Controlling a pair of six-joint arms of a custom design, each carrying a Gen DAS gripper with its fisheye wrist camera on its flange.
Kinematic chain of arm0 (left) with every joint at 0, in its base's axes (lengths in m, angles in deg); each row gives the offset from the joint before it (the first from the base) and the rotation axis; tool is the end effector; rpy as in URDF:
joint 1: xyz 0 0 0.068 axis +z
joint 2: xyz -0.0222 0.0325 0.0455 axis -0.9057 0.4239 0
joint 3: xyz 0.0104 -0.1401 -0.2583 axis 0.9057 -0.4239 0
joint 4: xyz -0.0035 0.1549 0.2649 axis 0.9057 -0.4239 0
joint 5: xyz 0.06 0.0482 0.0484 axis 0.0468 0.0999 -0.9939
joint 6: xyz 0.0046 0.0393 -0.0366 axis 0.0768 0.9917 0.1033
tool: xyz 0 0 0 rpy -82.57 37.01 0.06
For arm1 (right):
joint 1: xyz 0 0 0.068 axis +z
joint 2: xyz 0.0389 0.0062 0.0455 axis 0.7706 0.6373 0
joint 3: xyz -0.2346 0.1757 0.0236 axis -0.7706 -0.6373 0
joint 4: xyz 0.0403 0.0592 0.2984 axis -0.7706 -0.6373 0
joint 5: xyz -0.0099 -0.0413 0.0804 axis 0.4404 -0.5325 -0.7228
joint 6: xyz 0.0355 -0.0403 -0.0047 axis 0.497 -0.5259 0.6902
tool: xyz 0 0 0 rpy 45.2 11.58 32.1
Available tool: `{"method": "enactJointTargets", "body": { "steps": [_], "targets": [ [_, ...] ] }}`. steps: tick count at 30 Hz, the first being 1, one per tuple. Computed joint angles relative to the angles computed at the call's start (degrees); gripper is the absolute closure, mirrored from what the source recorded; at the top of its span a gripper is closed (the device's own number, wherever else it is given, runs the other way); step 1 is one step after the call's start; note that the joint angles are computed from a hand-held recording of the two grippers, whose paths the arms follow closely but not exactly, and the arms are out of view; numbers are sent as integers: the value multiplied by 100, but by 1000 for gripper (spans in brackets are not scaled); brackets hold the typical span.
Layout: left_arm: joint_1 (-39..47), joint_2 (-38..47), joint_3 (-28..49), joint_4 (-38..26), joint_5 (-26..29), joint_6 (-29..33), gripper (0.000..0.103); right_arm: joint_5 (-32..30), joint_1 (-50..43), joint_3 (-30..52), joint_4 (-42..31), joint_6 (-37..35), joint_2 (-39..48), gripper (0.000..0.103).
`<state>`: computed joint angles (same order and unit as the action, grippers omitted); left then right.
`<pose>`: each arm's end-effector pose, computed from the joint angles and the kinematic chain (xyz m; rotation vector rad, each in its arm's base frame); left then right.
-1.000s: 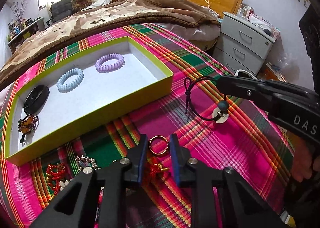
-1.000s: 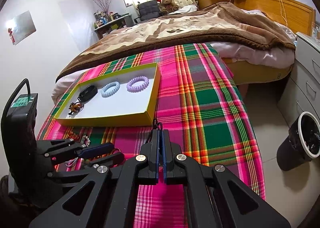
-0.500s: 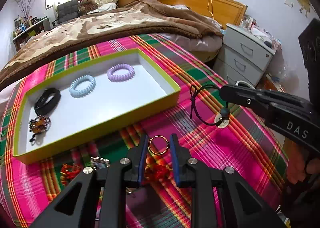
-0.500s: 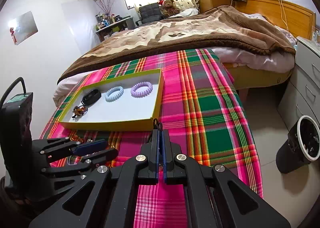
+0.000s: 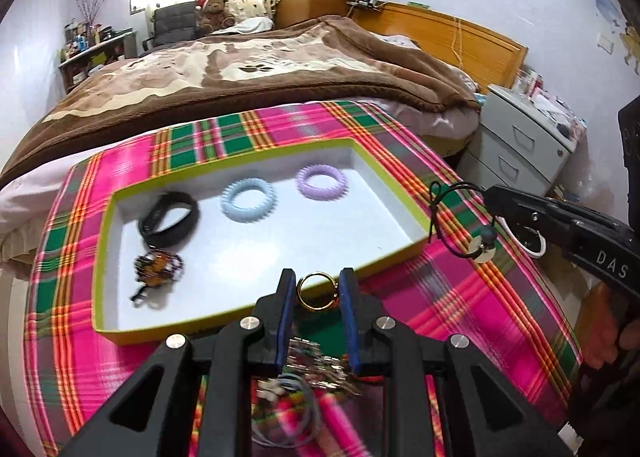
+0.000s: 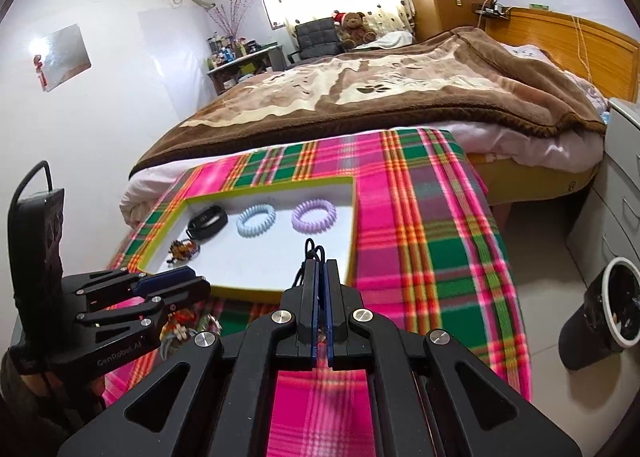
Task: Organize jewelry
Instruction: 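Lower the gold ring into the box with the left tool while the right tool releases the necklace there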
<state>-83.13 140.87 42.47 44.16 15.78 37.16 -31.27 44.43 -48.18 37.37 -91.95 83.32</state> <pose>0.2547 -0.0807 0.1339 0.0633 2.4082 -0.1559 0.3133 -0.0129 0.1366 -0.4439 2.2804 0.5396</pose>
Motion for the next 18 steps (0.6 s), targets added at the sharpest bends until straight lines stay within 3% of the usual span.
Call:
{"method": "enactJointTargets", "body": {
  "steps": [18],
  "targets": [
    [1177, 1235, 557, 382, 624, 355, 80, 792, 1029, 1310, -93, 259, 1569, 101]
  ]
}}
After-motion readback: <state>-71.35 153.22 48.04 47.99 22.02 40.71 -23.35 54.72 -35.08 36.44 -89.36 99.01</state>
